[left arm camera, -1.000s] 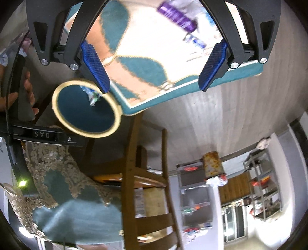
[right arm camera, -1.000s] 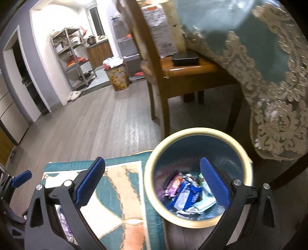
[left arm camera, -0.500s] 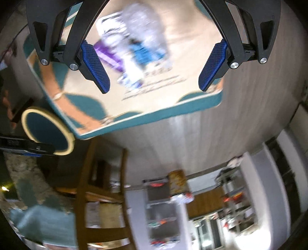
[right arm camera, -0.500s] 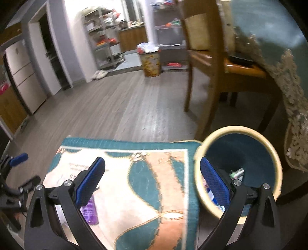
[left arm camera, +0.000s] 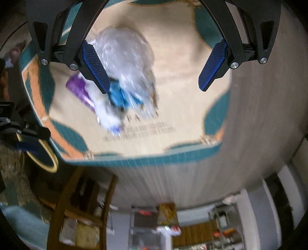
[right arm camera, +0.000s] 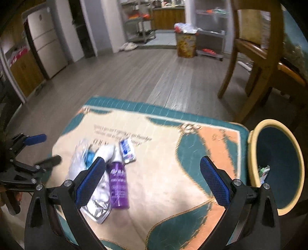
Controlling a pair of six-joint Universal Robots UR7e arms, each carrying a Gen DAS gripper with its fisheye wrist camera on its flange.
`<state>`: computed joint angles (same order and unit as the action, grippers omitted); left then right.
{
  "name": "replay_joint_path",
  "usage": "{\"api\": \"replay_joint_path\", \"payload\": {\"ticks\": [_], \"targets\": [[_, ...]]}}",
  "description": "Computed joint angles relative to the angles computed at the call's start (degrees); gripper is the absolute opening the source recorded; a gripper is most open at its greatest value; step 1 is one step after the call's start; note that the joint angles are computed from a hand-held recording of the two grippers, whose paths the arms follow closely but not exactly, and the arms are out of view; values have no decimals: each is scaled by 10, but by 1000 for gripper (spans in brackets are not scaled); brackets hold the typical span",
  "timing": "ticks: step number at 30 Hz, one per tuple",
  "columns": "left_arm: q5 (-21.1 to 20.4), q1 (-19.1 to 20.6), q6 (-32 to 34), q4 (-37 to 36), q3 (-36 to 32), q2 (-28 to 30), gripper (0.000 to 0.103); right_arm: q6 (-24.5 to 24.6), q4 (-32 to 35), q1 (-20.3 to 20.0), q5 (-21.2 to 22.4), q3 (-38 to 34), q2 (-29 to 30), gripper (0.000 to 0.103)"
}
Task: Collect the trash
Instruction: 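Grasp the purple spray bottle with the right tool while the left tool grasps the clear plastic bag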
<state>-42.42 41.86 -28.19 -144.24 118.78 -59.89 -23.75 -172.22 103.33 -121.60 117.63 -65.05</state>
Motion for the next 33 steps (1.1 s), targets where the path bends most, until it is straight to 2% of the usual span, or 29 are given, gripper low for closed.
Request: {"api": "replay_joint_path", "payload": {"ticks": [1, 3, 4, 5, 9, 11, 14, 16, 21, 23, 26, 33], "targets": [[-13, 5, 2, 12, -3, 4, 91, -2, 5, 0, -5, -1, 4, 97], [-42, 14, 10, 27, -7, 8, 76, -2, 10, -2, -4, -2, 5, 97], [-57, 18, 10, 37, -11, 8, 65, -2, 9, -4, 0, -1, 5, 97], [-67, 22, 11, 41, -13, 10, 60, 1, 12, -6, 6, -1, 2, 97], [-84, 24, 23, 32, -16, 17, 47, 14, 32, -11, 13, -3, 2, 97], [-92, 27, 19, 37, -18, 18, 33, 25, 51, -14, 21, -6, 2, 97], [-89, 25, 15, 45, -24, 18, 21, 41, 78, -19, 38, -7, 2, 95], [-84, 21, 18, 34, -25, 16, 16, 47, 88, -19, 44, -5, 4, 89], [-42, 3, 17, -1, -22, 3, 15, 53, 114, -16, 49, -5, 20, 68], [-25, -6, 30, -18, -21, 0, 14, 47, 120, -14, 46, -6, 28, 54], [-26, -7, 30, -27, -25, -3, 15, 42, 129, -12, 43, -7, 38, 39], [-30, -2, 33, -20, -31, 2, 15, 45, 136, -14, 34, -11, 56, 37]]}}
